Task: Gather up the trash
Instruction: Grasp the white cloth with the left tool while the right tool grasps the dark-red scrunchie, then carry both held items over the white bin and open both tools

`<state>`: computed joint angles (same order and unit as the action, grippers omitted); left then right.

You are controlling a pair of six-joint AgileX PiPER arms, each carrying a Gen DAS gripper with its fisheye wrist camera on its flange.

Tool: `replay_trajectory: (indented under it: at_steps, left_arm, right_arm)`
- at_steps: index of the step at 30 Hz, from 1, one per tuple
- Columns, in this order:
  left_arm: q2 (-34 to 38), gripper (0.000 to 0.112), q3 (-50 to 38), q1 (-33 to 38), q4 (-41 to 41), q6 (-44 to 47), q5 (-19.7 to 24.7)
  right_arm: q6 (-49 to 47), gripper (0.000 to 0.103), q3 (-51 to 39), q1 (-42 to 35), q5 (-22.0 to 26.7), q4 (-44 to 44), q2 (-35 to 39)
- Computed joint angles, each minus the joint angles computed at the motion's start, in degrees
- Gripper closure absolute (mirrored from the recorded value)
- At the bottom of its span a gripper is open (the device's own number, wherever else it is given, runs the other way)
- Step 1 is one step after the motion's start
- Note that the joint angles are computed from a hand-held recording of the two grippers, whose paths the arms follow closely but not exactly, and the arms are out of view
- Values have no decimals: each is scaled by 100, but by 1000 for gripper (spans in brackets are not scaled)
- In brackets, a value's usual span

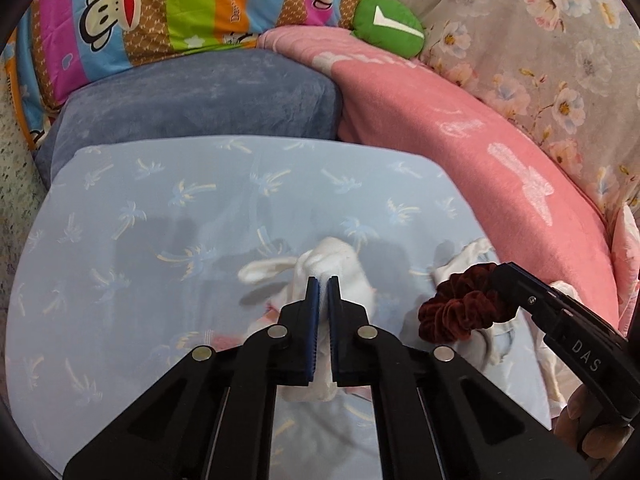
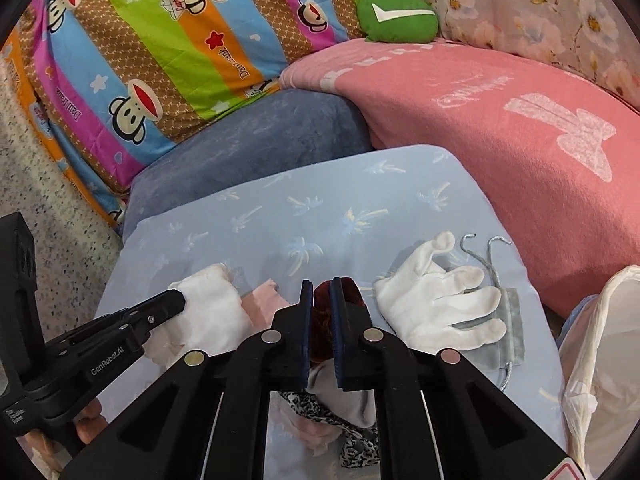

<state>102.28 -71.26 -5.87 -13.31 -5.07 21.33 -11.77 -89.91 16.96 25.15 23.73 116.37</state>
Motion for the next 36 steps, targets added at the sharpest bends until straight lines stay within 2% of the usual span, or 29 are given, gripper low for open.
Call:
replay_trajectory:
  at_steps: [10,17,27,36]
  left_arm:
    - [-838,108,-24,-675,1056,-1106,68]
    - [-1145,108,-248,-1429,1877,-1876,153]
    - [-731,107,-1069,-2669,2733,-2625,434]
    - [-91,107,-1907,-3362,2571,-2322,690]
  right_arm:
    - [-701,95,816,-296,-133,537,-1426]
    - [-1199,95,1348,-849,-23,947,-2433]
    - [-2431,95,2019,-2378,420,1986,-3351]
    - [-3407,95,2290,-3831,898,2740,-3416]
